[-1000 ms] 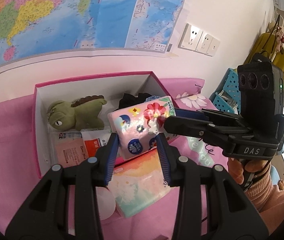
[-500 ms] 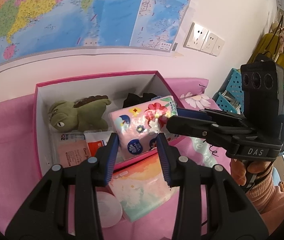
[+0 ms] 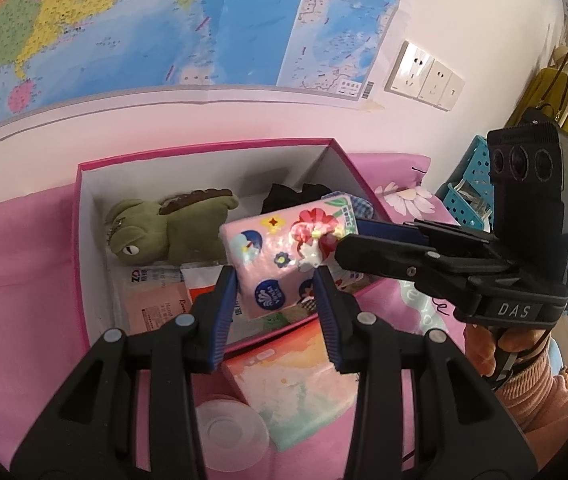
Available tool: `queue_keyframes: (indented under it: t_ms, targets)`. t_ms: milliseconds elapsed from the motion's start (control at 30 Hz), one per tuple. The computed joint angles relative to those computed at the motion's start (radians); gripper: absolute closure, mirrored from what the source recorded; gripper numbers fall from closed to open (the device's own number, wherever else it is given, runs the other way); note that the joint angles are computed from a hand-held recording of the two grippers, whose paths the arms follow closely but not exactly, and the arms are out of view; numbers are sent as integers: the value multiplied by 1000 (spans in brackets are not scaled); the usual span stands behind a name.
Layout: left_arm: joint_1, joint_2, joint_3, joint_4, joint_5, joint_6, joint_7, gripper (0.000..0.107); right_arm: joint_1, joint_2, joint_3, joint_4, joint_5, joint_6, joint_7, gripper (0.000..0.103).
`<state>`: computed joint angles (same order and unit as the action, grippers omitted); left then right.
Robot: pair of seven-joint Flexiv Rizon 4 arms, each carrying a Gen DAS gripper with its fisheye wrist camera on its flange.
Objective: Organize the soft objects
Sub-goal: 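Lower the tissue pack into the pink box and open the right gripper, then move the right gripper to the gold tissue pack and grasp it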
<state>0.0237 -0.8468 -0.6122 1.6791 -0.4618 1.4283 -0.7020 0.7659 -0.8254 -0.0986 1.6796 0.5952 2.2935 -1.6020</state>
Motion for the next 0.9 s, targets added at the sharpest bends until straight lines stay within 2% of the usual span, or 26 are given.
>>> queue_keyframes:
  t_ms: [367,500,600,733,867,900]
  targets:
    - [-63,-13,88,-57,-7,-51,-35,65,2,-18,-37,-34,1,-71,29,72]
    - [-53,-14,80,-51,-20,-45,-32,65,9,-23,-55,-37,1,-84,50,72]
    - [-30,-11,52,-30,-27,-22,-17,65,10,-23,-59,-28,-5,-78,64,72]
    - [32,-4,-28,36,-12,65,14,65,6,-19,-42,1,-23,-39,72,70]
    - [161,-11,-173,137,51,160,32,62,8,-9,-16,36,-34,11,56,70]
    - [199,-17,-214,167,73,191,34,58,5,-6,-1,52,-45,32,53,70]
